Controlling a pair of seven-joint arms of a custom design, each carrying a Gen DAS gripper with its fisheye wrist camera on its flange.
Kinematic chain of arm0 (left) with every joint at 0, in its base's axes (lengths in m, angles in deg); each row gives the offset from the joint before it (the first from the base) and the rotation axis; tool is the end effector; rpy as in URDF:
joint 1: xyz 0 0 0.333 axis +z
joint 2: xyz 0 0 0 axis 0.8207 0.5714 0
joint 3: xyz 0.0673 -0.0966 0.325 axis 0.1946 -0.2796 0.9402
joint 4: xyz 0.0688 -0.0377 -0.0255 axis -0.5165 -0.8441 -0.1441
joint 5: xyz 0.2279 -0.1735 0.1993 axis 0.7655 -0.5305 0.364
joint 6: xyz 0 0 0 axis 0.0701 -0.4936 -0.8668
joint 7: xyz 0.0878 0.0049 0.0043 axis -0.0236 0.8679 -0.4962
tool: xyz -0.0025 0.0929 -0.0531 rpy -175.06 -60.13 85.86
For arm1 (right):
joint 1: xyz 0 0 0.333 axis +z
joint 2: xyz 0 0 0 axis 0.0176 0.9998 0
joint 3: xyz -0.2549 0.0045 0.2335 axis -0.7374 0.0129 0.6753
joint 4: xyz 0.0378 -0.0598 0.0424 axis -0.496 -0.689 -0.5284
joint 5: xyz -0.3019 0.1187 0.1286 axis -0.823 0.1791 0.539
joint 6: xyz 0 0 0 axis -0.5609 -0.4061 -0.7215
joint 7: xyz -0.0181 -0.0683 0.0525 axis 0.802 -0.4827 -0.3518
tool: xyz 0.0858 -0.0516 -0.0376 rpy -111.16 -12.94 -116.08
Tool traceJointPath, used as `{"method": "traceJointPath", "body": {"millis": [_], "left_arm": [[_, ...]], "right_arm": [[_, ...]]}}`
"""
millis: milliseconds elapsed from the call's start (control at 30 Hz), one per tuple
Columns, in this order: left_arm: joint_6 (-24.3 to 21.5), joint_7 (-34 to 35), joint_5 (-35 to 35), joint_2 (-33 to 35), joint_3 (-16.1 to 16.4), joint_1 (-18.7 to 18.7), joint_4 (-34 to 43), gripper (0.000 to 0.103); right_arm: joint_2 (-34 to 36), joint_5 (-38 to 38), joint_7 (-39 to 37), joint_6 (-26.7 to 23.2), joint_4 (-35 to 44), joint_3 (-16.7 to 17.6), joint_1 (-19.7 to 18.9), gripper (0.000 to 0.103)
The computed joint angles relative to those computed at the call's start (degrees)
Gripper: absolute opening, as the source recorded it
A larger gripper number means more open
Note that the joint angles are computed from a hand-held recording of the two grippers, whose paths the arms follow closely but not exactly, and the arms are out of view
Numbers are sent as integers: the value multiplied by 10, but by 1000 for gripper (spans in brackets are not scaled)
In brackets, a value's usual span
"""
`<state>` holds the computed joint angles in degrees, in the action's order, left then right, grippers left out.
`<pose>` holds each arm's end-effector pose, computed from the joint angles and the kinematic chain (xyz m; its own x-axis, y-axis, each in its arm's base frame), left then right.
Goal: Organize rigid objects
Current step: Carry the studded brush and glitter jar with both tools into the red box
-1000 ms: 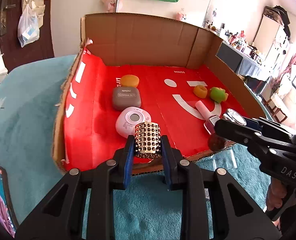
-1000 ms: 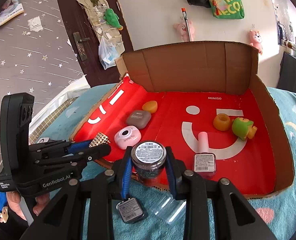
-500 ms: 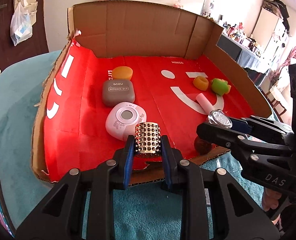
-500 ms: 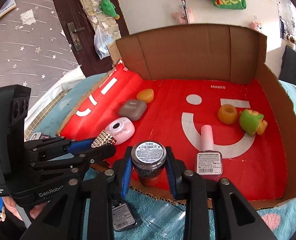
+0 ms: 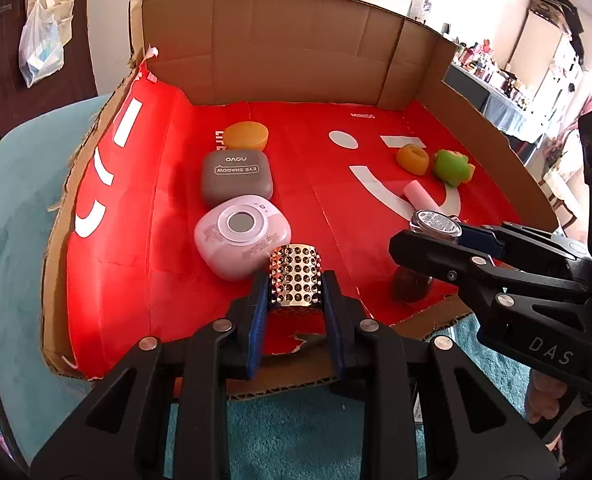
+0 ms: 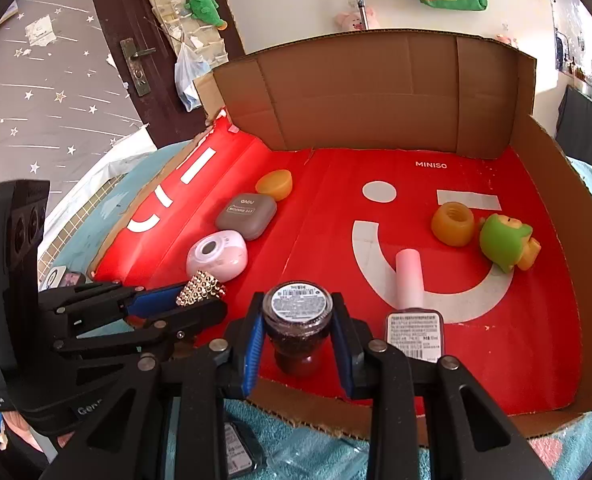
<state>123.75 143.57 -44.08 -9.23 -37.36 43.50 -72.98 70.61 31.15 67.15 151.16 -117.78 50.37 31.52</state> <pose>0.5246 -0.2475 0.4540 -0.1849 -0.9672 0.1743 -0.7944 0.0427 -0.6059 0.5584 0.3657 0.4611 0.4245 -0.8790 -0.2172 -0.7224 -0.1842 -0.6665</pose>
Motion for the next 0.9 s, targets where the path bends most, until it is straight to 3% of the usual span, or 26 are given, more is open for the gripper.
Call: {"method": "traceJointPath", "body": {"millis": [200, 300, 400, 600, 700, 900], "left_arm": [[-10, -27, 27, 12, 18, -13, 15, 24], [-13, -34, 36, 16, 20, -12, 21, 24], [-19, -47, 52, 22, 28, -16, 31, 24], [-40, -94, 108, 35, 54, -34, 58, 24], [-44, -102, 117, 40, 50, -29, 66, 24], [-47, -110, 127, 42, 46, -25, 70, 24]], "right_arm": [[14, -3, 18, -16, 19, -13, 9, 33], [18, -41, 59, -29, 23, -57, 42, 33], [18, -65, 80, -45, 24, -66, 43, 33], [19, -170, 173, -54, 22, -138, 90, 33], [21, -209, 214, -62, 28, -155, 94, 33], [21, -237, 235, -75, 35, -134, 70, 33]]}}
